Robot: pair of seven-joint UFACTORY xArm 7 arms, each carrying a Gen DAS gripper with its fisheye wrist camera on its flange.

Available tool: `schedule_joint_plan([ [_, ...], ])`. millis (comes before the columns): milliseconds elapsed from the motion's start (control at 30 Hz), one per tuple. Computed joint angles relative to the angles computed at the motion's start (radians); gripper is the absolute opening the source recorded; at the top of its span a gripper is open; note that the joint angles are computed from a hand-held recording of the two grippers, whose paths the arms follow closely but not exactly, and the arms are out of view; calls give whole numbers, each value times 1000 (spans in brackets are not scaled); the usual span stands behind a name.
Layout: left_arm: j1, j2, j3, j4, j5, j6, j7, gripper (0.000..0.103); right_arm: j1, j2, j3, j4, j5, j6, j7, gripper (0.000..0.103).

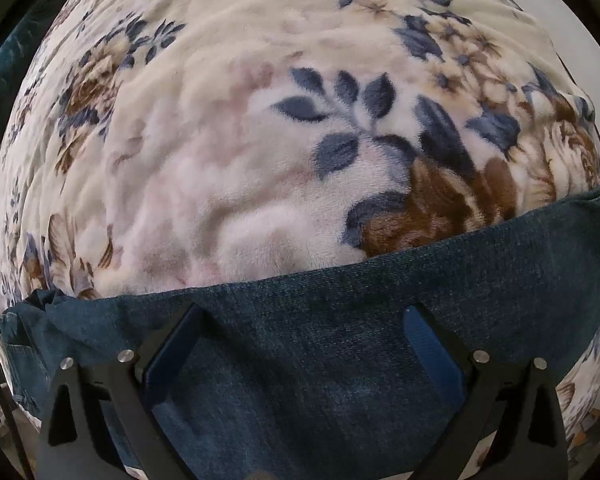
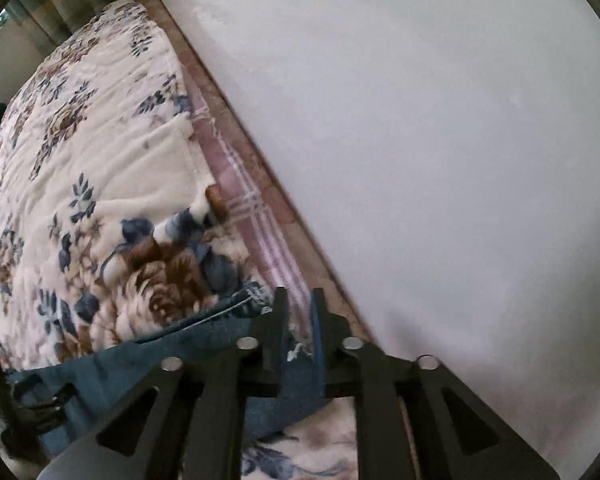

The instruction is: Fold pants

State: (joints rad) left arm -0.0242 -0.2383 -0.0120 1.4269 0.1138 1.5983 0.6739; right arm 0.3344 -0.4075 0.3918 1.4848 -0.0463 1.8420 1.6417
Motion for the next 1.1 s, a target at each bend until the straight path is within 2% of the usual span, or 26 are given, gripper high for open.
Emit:
schedule_joint_plan([
  [33,0,1,0,2,-1,2,-1,103,2,-30,-23,-54,38,-53,5,27],
  [67,1,4,0,4,-1,3,-3,103,4,-56,-53,-121,83,-127,-5,39],
  [100,1,3,1,4,-1,4,-1,103,9,-104,-79,-179,146,-171,-2,44],
  [167,1,0,1,0,-2,1,2,103,10,-185,-115,-332,256,-303,2,44],
  [233,1,-3,2,-2,-2,0,7,103,2,-233,-112,-435,294,-409,1,44],
  [267,2,-4,3,-3,-3,-2,11,103,-19,-237,-90,-441,302,-419,-13,37],
  [300,2,-3,4,-4,-4,-6,11,103,0,-206,-94,-409,269,-387,-19,21],
  [400,3,-8,6,-15,-8,-20,16,103,-15,-71,-31,-197,123,-188,-49,3],
  [500,6,-9,6,-25,-6,-27,13,103,0,66,39,45,-62,26,-36,2],
  [533,6,-9,4,-27,-4,-27,10,103,-23,83,71,84,-97,67,-50,2],
  [567,6,-7,3,-26,-2,-26,7,103,-26,77,64,83,-98,65,-72,2],
  [600,6,-6,1,-24,1,-22,5,103,-1,55,15,45,-59,22,-72,2],
  [667,5,-3,2,-18,1,-17,6,103,16,-45,-78,-114,79,-163,-70,3],
  [700,5,-2,3,-17,-1,-15,7,103,-1,-85,-90,-188,146,-251,-78,5],
  [733,5,-3,3,-18,-2,-15,10,103,18,-93,-113,-234,184,-298,-83,9],
  [767,5,-3,3,-18,-2,-15,10,103,18,-88,-116,-260,209,-319,-96,21],
  [800,5,-5,3,-19,-1,-18,11,103,20,-73,-120,-270,229,-319,-113,35],
  [833,5,-6,3,-22,-1,-21,13,103,24,-60,-127,-291,257,-333,-133,38],
  [967,5,-6,3,-24,-2,-23,10,103,24,-24,-135,-314,303,-348,-145,39],
  [1033,6,-5,4,-26,-4,-24,9,103,24,2,-131,-284,297,-329,-140,39],
  [1100,6,-7,5,-28,-5,-22,12,103,25,45,-121,-222,268,-268,-130,39],
])
